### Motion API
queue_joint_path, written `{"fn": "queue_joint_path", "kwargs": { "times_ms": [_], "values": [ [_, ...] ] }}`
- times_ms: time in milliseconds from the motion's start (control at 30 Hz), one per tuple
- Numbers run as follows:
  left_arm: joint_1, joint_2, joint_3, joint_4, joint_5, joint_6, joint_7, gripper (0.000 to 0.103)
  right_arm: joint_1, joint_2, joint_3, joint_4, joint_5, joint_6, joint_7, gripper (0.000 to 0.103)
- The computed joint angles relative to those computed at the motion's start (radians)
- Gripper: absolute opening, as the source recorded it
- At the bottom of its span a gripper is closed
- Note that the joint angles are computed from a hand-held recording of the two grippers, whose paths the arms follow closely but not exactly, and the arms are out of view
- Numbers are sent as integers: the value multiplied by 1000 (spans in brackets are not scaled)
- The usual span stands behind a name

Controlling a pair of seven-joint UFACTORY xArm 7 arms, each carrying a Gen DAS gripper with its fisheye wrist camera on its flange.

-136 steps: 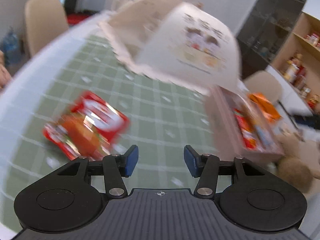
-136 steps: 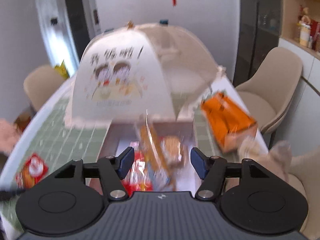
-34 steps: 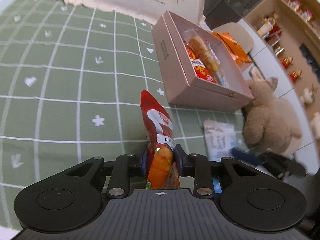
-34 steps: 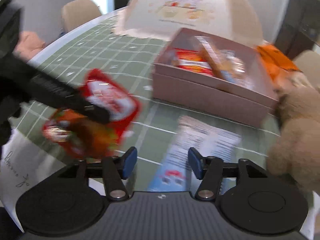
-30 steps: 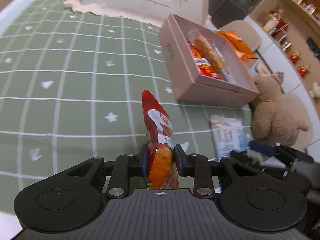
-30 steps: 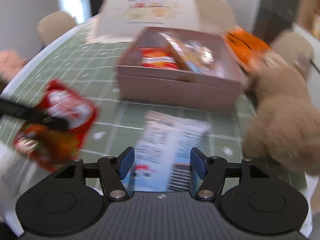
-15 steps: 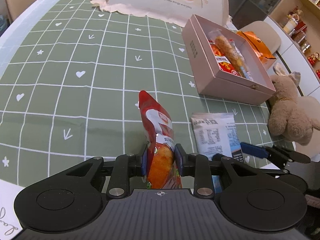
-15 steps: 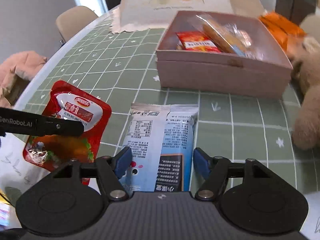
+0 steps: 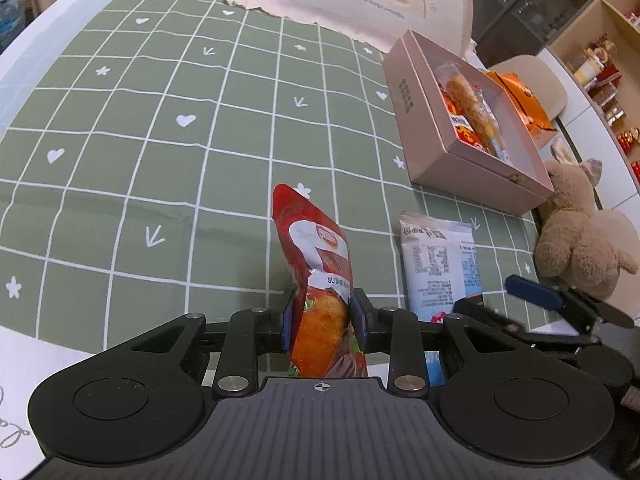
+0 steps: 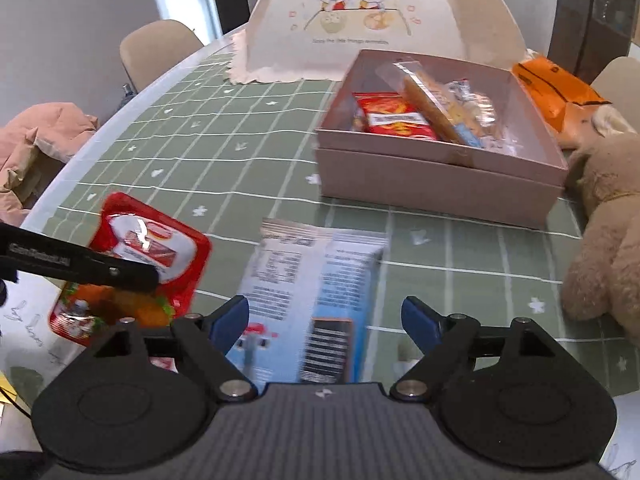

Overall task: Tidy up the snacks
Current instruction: 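Grasp the blue biscuit packet with the right gripper, then drop the chicken-leg and biscuit packets into the pink box with both grippers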

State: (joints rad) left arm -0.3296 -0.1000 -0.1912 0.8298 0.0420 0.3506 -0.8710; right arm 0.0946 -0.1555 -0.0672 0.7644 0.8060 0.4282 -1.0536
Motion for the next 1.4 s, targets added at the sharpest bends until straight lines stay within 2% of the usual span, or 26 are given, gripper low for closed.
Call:
{"fn": "queue_joint_path", "kwargs": {
  "times_ms": [67,133,167,267,333,400,500,600,667,767,833,900,933,1100,1167,1233,1267,1300,1367,1400],
  "values": [
    [3,0,-2,-1,10,-1,-13,34,10,13,30,-12,-34,-49,46,84],
    [2,0,-3,-1,15,2,-15,35,16,56,64,-16,-109,-137,142,84],
    [0,-1,-3,-1,13,5,-14,35,-1,81,89,-8,-141,-155,186,88],
    [-4,-3,-3,3,9,25,-3,37,24,113,79,-2,-148,-216,212,90],
    [-5,1,-6,13,18,44,-1,39,15,116,74,14,-162,-175,194,89],
    [-11,21,-5,32,16,60,32,42,3,107,67,28,-177,-121,161,83],
    [-16,36,-4,35,33,33,55,42,-17,79,56,24,-220,-91,152,80],
    [-32,28,4,2,-55,-60,126,35,-30,38,25,20,-211,-71,125,80],
    [-53,26,13,-9,-144,-116,221,30,-39,8,-3,25,-183,-58,99,79],
    [-79,31,23,23,-266,-144,366,26,-49,-30,-43,38,-140,-78,73,79],
    [-80,40,21,64,-291,-157,408,26,-56,-48,-61,45,-124,-109,84,80],
    [-96,42,31,109,-393,-188,517,26,-54,-64,-89,56,-88,-120,83,80],
    [-97,51,29,138,-410,-201,542,26,-55,-71,-100,61,-75,-118,88,80],
    [-74,145,13,356,-540,-272,691,26,-44,-97,-136,63,-27,-97,64,80],
    [-29,217,-37,467,-631,-315,759,26,-38,-107,-142,61,-9,-87,49,80],
    [87,331,-184,605,-783,-379,885,28,-33,-109,-140,60,0,-94,43,80],
    [107,384,-214,661,-816,-403,896,28,-28,-104,-134,61,3,-108,40,80],
    [98,427,-202,703,-814,-411,864,30,-26,-105,-131,60,2,-117,37,80],
    [35,474,-100,745,-739,-381,736,31,-21,-105,-132,67,-5,-118,26,80],
    [38,476,-94,738,-722,-373,723,31,-21,-107,-134,72,-10,-117,20,80]
  ]
}}
